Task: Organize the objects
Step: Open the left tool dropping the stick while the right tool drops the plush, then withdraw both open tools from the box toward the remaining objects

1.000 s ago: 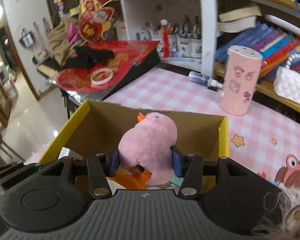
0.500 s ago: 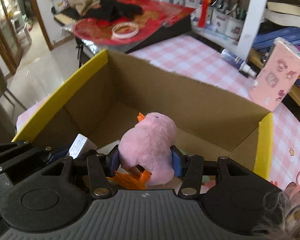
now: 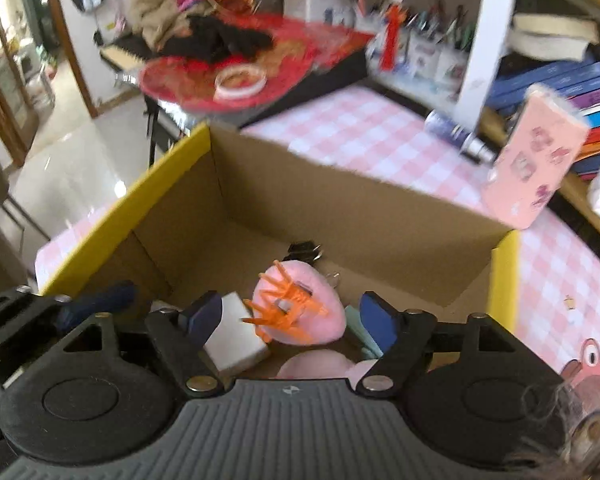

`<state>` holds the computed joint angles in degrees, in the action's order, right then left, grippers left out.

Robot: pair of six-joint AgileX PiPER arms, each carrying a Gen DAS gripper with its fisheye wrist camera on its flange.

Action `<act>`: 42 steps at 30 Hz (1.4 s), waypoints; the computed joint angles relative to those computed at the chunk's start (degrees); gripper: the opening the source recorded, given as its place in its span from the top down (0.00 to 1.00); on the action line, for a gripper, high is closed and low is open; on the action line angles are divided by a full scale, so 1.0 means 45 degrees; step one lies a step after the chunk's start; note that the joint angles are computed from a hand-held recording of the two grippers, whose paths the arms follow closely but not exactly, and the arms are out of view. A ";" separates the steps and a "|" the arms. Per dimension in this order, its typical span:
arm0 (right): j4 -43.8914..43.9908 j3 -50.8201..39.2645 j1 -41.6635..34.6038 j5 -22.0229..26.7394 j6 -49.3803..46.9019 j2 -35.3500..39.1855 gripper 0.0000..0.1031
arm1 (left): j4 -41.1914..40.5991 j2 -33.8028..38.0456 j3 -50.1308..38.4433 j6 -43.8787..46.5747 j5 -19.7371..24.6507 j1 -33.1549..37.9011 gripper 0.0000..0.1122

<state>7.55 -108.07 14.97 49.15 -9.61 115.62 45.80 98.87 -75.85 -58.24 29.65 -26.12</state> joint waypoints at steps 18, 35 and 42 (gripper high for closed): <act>-0.8983 1.0112 0.2395 -0.5287 1.1250 -0.8339 0.25 | 0.3983 -0.5973 0.5606 -0.4345 -0.0363 -0.0811 0.22; -1.4315 1.4863 1.0681 0.1583 2.1396 -1.1295 0.20 | 0.2371 -1.0058 0.9118 -0.4288 0.4124 -0.4539 0.17; -1.3967 1.5426 1.3300 0.4221 2.3488 -1.1852 0.18 | 0.2342 -1.0500 0.9562 -0.5027 0.5618 -0.6726 0.16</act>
<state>-55.30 -38.66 74.82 68.14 96.08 62.29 56.34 51.62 -32.82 -80.87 54.93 -56.38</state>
